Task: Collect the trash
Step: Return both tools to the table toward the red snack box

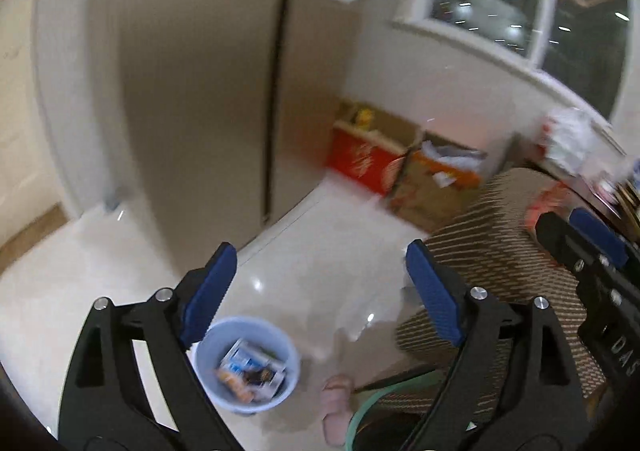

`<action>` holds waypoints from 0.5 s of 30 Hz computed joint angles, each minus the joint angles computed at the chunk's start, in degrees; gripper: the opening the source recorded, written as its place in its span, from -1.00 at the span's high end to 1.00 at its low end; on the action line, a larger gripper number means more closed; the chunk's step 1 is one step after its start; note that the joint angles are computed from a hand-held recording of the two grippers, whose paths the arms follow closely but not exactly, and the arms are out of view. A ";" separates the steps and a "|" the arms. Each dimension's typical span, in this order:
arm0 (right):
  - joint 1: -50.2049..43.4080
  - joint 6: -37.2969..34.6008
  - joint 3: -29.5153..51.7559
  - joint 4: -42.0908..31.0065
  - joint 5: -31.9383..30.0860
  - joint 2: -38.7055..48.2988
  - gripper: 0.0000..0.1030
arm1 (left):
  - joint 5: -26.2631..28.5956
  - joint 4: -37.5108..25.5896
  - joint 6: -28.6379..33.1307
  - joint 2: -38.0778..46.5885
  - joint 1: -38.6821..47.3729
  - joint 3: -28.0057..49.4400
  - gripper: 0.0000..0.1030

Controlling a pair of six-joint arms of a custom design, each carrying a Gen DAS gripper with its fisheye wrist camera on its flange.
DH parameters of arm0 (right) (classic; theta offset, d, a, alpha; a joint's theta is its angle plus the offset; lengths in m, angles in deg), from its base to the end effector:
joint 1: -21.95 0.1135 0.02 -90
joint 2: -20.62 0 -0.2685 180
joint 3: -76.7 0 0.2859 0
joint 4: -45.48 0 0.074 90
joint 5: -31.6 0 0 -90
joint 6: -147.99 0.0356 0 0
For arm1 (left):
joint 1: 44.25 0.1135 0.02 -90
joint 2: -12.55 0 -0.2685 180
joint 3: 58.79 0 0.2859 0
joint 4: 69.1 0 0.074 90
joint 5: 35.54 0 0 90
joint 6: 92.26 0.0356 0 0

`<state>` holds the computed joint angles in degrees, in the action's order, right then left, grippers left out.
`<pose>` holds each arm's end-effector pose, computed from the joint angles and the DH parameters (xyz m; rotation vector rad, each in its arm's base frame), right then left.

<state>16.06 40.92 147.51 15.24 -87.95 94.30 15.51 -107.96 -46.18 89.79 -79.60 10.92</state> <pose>0.3181 -0.0152 0.2995 -0.4935 2.0213 0.3103 0.2693 -0.1636 0.2643 -0.4635 2.1191 0.0368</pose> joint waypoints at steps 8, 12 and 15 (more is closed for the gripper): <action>-23.13 -2.22 5.67 0.74 -11.62 1.38 -0.14 | -1.89 2.04 7.22 13.51 -9.91 18.35 -0.69; -32.46 -2.50 8.28 2.00 -14.56 4.29 -0.19 | -1.54 2.27 10.60 22.27 -13.94 29.37 -0.69; -37.20 -3.00 10.51 2.75 -15.26 7.86 -0.20 | -0.81 1.41 14.10 29.26 -16.11 38.30 -0.71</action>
<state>-21.14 37.92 158.01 17.99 -103.22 102.16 14.70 -106.56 -32.08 119.05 -95.71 49.22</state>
